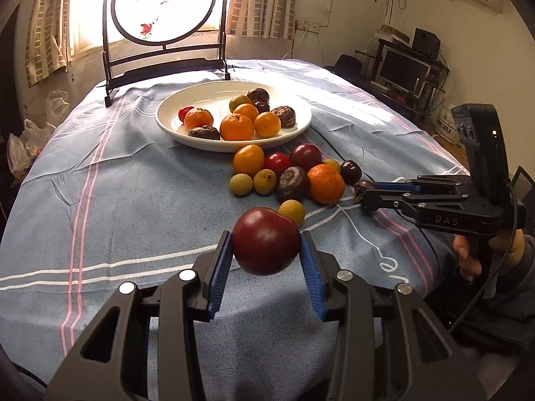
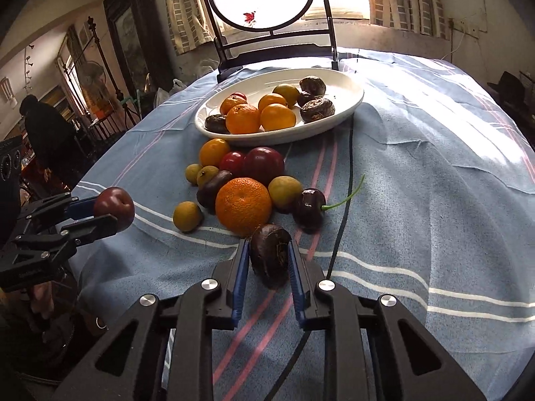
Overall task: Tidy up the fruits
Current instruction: 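Grasp a dark red tomato with the left gripper while the right grasps a dark brown fruit, then release the tomato on the plate with the left gripper while the right releases the brown fruit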
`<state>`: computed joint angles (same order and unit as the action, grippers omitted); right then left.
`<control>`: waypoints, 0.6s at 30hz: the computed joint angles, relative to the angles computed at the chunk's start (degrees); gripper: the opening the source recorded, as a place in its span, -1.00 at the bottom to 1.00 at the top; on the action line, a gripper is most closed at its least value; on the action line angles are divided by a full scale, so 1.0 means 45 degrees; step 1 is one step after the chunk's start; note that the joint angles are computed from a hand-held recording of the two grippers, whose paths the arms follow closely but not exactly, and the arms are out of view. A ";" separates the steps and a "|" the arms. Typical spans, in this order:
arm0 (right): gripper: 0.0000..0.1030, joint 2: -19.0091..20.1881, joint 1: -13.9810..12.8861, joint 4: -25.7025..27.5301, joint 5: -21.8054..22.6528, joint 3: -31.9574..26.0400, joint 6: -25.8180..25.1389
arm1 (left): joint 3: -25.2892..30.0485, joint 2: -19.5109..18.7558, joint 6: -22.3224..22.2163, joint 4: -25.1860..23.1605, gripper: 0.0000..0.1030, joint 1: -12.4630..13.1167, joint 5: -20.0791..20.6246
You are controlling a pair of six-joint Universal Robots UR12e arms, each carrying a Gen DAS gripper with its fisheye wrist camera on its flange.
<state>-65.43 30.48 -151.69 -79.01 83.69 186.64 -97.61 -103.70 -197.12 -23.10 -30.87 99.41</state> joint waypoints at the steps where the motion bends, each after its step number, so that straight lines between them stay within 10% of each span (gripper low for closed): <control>1: -0.55 -0.0078 -0.0061 -0.0168 0.0192 0.0128 0.0122 | -0.0009 0.0002 -0.0015 0.0036 -0.23 0.0001 -0.0011; 18: -0.55 0.0049 -0.0652 -0.1404 0.1813 -0.0674 0.0965 | 0.0687 -0.0262 0.0163 0.0360 -0.23 0.0435 -0.0186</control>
<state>-65.21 27.55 -158.01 -70.85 80.66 190.98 -94.51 -104.88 -196.38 -21.47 -28.91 98.57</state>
